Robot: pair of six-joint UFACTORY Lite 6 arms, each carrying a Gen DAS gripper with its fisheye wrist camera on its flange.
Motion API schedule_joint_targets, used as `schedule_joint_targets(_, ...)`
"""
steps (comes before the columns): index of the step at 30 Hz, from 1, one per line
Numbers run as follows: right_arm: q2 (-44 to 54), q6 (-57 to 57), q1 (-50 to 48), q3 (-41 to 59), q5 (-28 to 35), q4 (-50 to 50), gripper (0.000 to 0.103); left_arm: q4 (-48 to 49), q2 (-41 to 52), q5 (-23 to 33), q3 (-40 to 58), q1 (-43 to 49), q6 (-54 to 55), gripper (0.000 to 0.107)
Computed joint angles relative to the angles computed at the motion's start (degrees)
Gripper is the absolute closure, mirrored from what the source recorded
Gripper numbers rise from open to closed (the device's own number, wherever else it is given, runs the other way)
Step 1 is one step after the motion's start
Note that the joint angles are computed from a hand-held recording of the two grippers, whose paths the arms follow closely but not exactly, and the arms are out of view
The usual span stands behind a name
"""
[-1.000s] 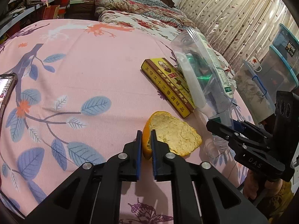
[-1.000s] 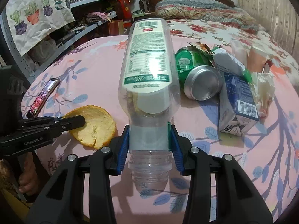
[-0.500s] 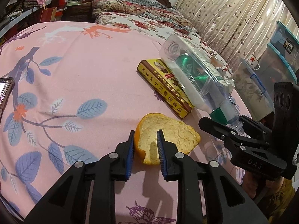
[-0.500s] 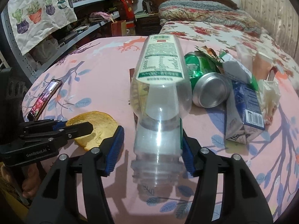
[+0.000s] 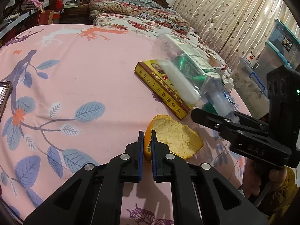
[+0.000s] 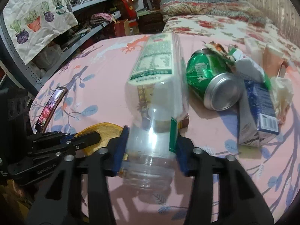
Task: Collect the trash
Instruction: 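Lift the bottle with the right gripper while the left gripper holds the bread, then carry bottle and bread to the beige bin and open both grippers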
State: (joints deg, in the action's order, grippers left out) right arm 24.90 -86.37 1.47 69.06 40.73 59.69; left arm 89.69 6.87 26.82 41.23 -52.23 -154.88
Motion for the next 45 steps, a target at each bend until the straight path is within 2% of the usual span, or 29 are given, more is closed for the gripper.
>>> schedule_joint_targets(5,-2.85,-4.03,0.08,-3.21,-0.93,2.98,0.058,1.84,-1.33,0.17,-1.05,-0.06,-2.09,0.101)
schedule_joint_targets(12,-5.25,-6.39,-2.81,-3.97,2.89,6.3,0.06,1.95,-6.36,2.11,-3.42,-0.58,-2.35,0.101)
schedule_joint_targets(25,-9.4,-12.31,-8.77,-7.01,7.68,10.15,0.06,-5.61,-7.98,4.39,-1.2,-2.29,5.13,0.101)
schedule_joint_targets(35,-7.98,-11.55,-14.8,-3.65,13.41,12.04,0.06,-14.54,-11.87,9.42,2.42,-2.82,17.93,0.101)
schedule_joint_targets(40,-5.91,-11.48,-19.99,-0.06,16.57,13.6,0.06,-18.3,-9.38,8.5,10.1,-0.33,27.6,0.101)
schedule_joint_targets(45,-0.04,-9.57,-27.8,6.6,18.06,14.96,0.06,-24.76,4.02,3.76,28.2,2.1,43.21,0.101)
